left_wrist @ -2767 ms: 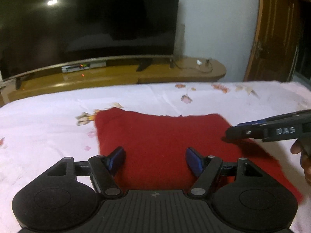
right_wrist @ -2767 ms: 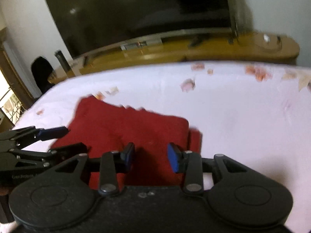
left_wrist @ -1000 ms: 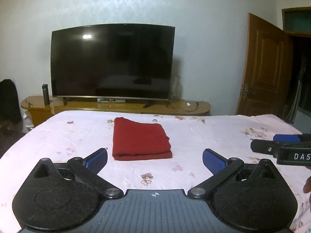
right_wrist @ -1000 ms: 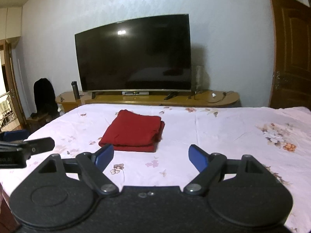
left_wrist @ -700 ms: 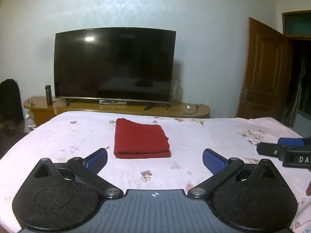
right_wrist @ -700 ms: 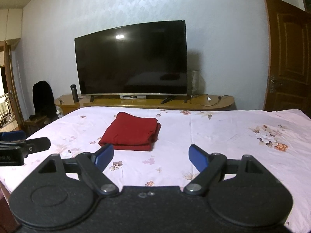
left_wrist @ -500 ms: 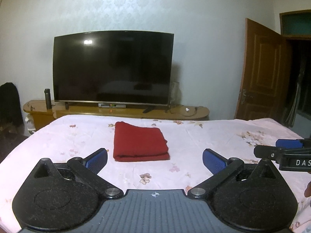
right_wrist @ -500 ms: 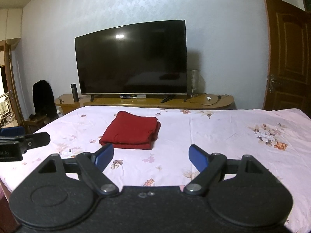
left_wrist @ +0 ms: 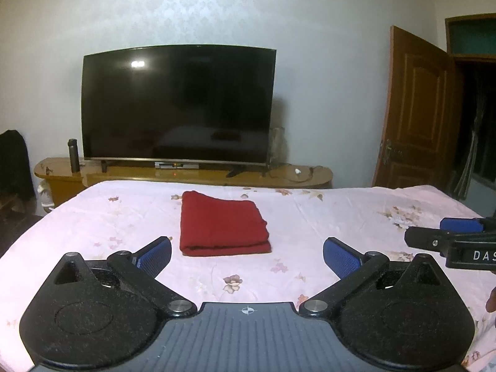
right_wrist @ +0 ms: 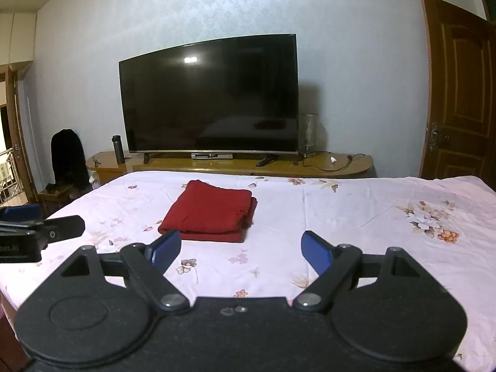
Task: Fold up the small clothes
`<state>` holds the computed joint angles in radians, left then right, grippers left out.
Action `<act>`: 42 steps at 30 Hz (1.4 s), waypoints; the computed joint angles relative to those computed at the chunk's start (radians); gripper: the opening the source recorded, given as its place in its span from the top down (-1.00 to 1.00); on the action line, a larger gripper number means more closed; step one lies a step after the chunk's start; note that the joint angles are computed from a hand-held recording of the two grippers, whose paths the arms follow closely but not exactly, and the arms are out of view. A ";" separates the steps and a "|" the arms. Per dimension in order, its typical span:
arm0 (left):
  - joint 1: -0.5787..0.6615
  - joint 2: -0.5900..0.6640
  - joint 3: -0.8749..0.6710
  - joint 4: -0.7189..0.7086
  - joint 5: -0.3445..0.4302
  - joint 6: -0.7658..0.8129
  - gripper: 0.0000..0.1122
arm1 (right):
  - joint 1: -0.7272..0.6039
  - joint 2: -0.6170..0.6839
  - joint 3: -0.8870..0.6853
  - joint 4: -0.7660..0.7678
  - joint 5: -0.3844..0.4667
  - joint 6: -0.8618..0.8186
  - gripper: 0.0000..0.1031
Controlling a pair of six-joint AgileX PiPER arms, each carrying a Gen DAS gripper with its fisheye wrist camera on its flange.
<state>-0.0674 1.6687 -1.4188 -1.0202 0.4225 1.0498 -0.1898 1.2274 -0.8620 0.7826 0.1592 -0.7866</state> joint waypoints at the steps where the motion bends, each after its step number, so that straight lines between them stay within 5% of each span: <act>1: 0.003 0.003 -0.002 0.000 0.004 0.000 -0.83 | -0.003 0.003 -0.002 0.014 0.000 -0.013 -0.63; 29: 0.028 0.015 -0.023 0.000 0.037 0.012 -0.83 | -0.024 0.008 0.001 0.162 0.013 -0.166 -0.63; 42: 0.035 0.026 -0.027 -0.010 0.041 0.021 -0.83 | -0.010 0.001 0.004 0.106 0.010 -0.110 -0.64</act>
<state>-0.0327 1.6943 -1.4456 -1.0302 0.4633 1.0710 -0.2002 1.2287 -0.8585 0.8884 0.1693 -0.8967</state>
